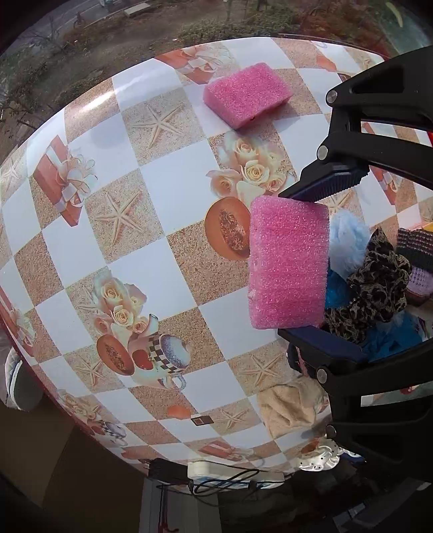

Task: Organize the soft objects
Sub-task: 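Close the left tool on the cream scrunchie while the right tool grasps the pink sponge, then carry the cream scrunchie in the left tool and pink sponge in the right tool over the white box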

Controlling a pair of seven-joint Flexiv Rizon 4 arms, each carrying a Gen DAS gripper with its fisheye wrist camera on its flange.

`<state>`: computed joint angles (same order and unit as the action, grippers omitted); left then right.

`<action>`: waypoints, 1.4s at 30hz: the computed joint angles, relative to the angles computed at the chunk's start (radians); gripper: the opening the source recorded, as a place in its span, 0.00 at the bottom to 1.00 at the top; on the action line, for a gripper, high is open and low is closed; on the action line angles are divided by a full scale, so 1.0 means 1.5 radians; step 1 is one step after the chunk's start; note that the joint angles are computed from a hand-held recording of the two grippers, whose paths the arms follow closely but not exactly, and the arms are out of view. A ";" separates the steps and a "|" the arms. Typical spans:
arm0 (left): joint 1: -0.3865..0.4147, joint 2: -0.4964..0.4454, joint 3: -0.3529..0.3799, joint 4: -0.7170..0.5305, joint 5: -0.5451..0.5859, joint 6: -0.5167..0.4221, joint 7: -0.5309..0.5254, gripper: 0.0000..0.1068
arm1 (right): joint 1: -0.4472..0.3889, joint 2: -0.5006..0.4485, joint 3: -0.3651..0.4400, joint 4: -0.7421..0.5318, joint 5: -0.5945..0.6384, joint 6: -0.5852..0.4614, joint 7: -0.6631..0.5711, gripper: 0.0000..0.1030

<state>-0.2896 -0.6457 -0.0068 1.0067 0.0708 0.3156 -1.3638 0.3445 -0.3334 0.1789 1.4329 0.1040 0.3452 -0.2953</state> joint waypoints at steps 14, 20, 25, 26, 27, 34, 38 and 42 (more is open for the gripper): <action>-0.058 0.096 -0.037 0.078 -0.006 0.015 0.004 0.25 | 0.020 0.183 0.027 0.149 -0.066 0.001 0.023 0.70; -0.081 0.140 -0.057 0.107 -0.019 0.016 0.026 0.25 | 0.034 0.241 0.044 0.181 -0.109 -0.035 0.032 0.70; -0.103 0.182 -0.076 0.140 -0.036 0.013 0.034 0.25 | 0.047 0.293 0.064 0.204 -0.157 -0.090 0.034 0.70; -0.106 0.190 -0.080 0.148 -0.040 0.012 0.037 0.25 | 0.049 0.303 0.068 0.208 -0.162 -0.099 0.037 0.70; -0.110 0.198 -0.083 0.154 -0.043 0.008 0.042 0.25 | 0.051 0.315 0.072 0.213 -0.164 -0.105 0.042 0.70; -0.129 0.272 -0.108 0.225 -0.064 -0.031 0.112 0.25 | 0.062 0.391 0.104 0.250 -0.162 -0.156 0.074 0.70; -0.133 0.308 -0.117 0.266 -0.080 -0.049 0.145 0.25 | 0.070 0.426 0.118 0.268 -0.155 -0.181 0.078 0.70; -0.136 0.338 -0.121 0.300 -0.084 -0.063 0.154 0.25 | 0.075 0.453 0.126 0.285 -0.141 -0.189 0.080 0.70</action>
<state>-0.4932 -0.1381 -0.1879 1.4575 -0.0549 0.2209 -1.1328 0.4576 0.3457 0.3677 1.8610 -0.1068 0.0618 -0.1754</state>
